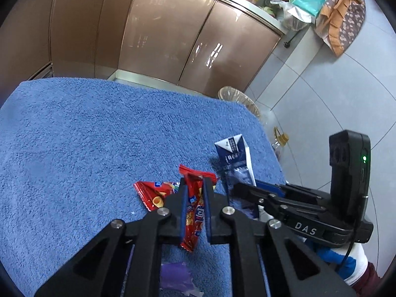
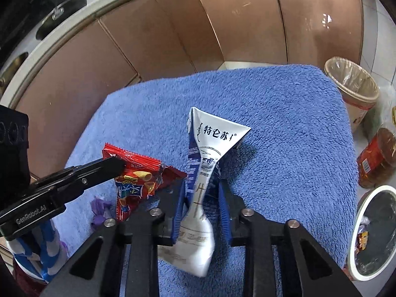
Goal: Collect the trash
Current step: 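Grasp the red snack wrapper with the left tool while the right tool grasps the white milk carton, then carry the red wrapper and milk carton with both tools over the floor bin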
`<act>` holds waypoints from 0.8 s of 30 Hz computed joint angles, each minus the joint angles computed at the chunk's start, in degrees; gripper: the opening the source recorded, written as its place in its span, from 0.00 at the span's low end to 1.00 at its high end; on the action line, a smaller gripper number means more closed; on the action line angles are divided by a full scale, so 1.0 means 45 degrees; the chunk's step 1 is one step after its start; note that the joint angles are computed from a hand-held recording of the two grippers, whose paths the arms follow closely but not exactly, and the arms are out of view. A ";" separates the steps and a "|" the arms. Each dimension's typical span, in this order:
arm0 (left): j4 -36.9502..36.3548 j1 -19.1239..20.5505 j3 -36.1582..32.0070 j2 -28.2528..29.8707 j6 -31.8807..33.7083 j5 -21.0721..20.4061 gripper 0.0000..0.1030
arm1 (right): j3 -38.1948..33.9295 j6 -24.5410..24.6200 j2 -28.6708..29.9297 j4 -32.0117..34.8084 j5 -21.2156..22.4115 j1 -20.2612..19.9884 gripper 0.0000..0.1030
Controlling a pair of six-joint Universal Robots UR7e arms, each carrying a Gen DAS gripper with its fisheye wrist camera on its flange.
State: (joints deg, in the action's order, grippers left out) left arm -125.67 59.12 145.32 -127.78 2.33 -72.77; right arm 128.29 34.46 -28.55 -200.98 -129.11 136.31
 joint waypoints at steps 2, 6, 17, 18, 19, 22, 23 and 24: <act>0.0236 -0.0145 -0.0056 -0.0281 -0.0186 0.0042 0.10 | 0.0141 0.0017 -0.0058 -0.0334 -0.0008 0.0139 0.23; 0.0713 -0.0530 -0.0131 -0.0774 -0.0741 0.0325 0.10 | 0.0378 0.0153 -0.0278 -0.0557 -0.0039 0.0461 0.23; 0.3476 -0.3614 -0.0461 -0.2626 -0.3364 0.1359 0.10 | 0.1525 0.0900 -0.1336 -0.1247 -0.0688 0.1742 0.23; 0.3832 -0.4077 -0.0473 -0.2823 -0.3744 0.1462 0.10 | 0.1674 0.1078 -0.1475 -0.1215 -0.0815 0.1873 0.23; 0.4263 -0.4650 -0.0489 -0.3040 -0.4212 0.1563 0.10 | 0.1879 0.1290 -0.1665 -0.1188 -0.0973 0.2023 0.23; 0.5075 -0.6093 -0.0459 -0.3333 -0.5455 0.1696 0.10 | 0.2500 0.2035 -0.2299 -0.0910 -0.1528 0.2509 0.23; 0.5154 -0.6418 -0.0442 -0.3302 -0.5729 0.1691 0.10 | 0.2682 0.2251 -0.2513 -0.0792 -0.1686 0.2627 0.23; 0.5341 -0.6926 -0.0387 -0.3351 -0.6160 0.1678 0.10 | 0.2945 0.2507 -0.2825 -0.0631 -0.1843 0.2770 0.23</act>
